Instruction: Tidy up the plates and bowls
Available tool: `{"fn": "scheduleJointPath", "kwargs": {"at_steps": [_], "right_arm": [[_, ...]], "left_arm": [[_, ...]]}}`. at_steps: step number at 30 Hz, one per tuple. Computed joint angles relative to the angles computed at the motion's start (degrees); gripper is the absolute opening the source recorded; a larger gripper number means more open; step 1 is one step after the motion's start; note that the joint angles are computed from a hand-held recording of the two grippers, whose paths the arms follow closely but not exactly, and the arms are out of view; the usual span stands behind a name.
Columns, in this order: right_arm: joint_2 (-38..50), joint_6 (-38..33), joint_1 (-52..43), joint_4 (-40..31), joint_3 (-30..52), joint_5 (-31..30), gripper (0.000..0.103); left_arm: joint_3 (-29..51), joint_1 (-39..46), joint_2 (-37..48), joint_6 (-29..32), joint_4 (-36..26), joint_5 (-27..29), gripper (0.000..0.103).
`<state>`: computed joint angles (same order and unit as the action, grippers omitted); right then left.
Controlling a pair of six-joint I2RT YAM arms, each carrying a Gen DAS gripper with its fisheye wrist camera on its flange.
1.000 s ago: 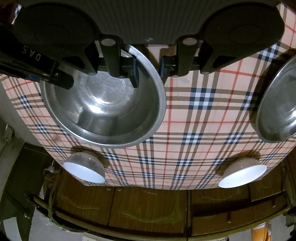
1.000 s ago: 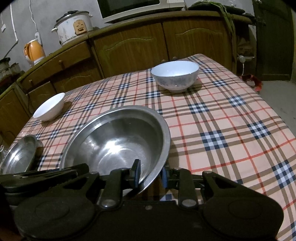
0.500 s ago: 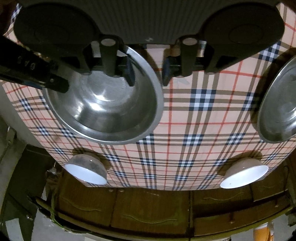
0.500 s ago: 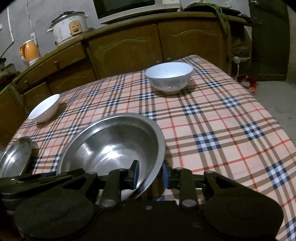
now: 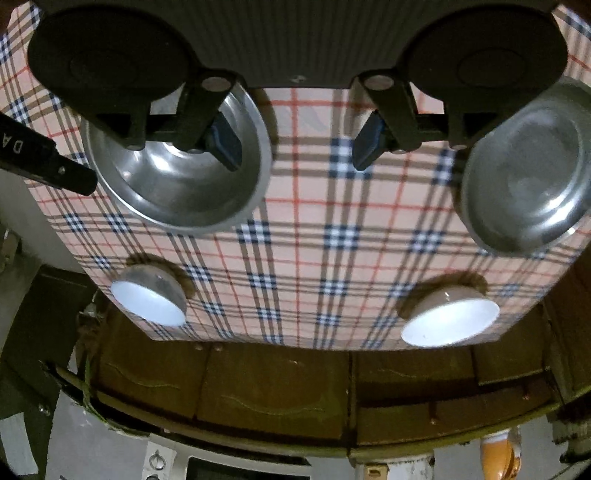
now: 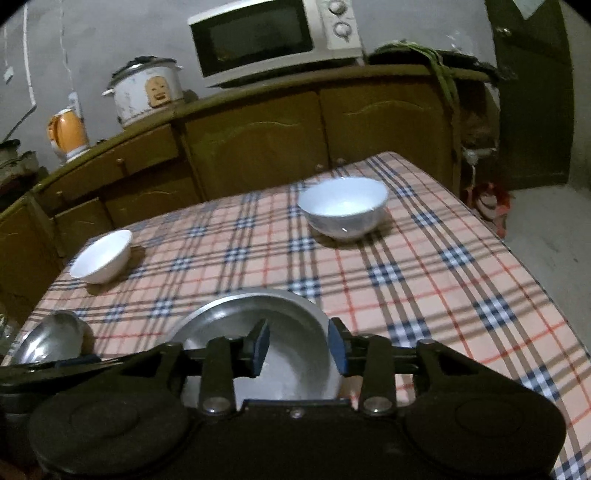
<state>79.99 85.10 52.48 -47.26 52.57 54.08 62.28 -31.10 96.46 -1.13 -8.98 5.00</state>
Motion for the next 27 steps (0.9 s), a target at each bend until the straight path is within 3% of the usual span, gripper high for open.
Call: {"fn": "scheduleJointPath", "kwargs": {"at_steps": [13,27], "right_arm": [[4.97,-14.24,-2.24,8.69,8.52,-1.79,0.053],[15.92,-27.78,-6.41,18.17,19.32,-7.86,0.054]], "left_arm": [[3.40,4.93,-2.54,2.42,-2.74,0.52,0.073],[8.54,11.71,2.04,2.82,-3.62,2.73,0.073]]}}
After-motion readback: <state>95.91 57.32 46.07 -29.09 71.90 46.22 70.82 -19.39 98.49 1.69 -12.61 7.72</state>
